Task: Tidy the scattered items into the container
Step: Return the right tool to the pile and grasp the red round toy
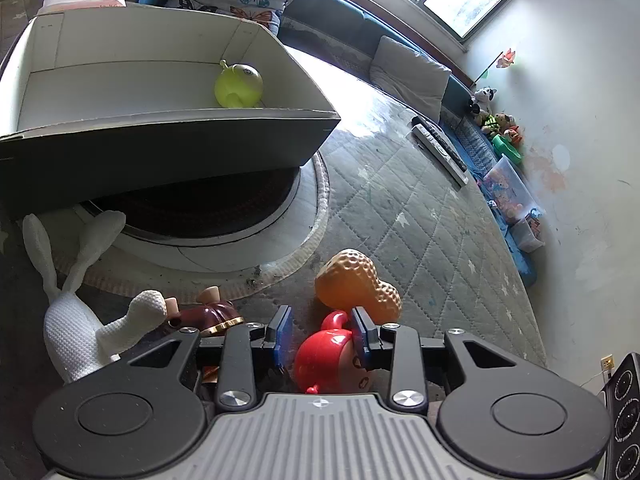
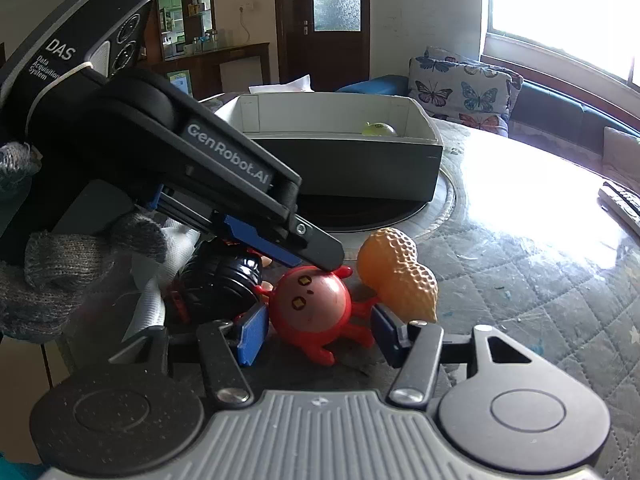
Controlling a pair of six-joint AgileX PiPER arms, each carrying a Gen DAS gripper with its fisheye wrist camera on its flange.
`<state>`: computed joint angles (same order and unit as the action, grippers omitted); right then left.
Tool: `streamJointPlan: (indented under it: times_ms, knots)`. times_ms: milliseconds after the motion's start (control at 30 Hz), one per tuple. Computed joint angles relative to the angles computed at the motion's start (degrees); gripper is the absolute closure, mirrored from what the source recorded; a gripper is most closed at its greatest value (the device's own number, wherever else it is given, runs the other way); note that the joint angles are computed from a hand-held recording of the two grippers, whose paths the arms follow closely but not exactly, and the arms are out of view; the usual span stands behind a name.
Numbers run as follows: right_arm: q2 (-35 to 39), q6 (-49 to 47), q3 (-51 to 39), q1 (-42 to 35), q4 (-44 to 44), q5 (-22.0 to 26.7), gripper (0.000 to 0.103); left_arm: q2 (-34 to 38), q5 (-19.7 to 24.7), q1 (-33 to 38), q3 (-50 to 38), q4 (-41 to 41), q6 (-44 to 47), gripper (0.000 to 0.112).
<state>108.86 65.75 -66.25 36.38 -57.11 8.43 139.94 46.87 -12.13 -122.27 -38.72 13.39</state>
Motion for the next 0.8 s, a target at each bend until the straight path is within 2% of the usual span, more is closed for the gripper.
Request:
streamJointPlan:
  times_ms: [100,267,367,467,600,800]
  knots:
    - [0.0,1.9,0.2,0.2,-2.0,0.0,0.047,-0.4,-1.0,-0.5,0.7,0.6,-0.3,0.077]
    - [0.8,-4.7,-0.5,0.2,4.7,-0.4,0.054,-0.4,-1.1,-0.8,0.5,1.1,-0.7,0.077]
    - [1.0,-3.7,-0.4,0.2,4.0,-0.5,0.056,-0.3,-0.7,-0.8,0.1,1.6,-0.8,0.077]
    - [0.9,-5.1,-0.3,-0.1,5.5,-1.0,0.057,0.5,1.3,-0.9,-2.1,3.0,-2.5,0.076]
    - [0.1,-1.9,0.6,0.4,2.5,0.2,0.057,2.2,5.3,-0.7,-5.6,1.8,-2.3,0.076]
    - [-0.9,0.2,2.3,-0.4,1.2,-0.6,0.057,3.7,6.7,-1.7,-8.9,3.7,-3.7,0.074]
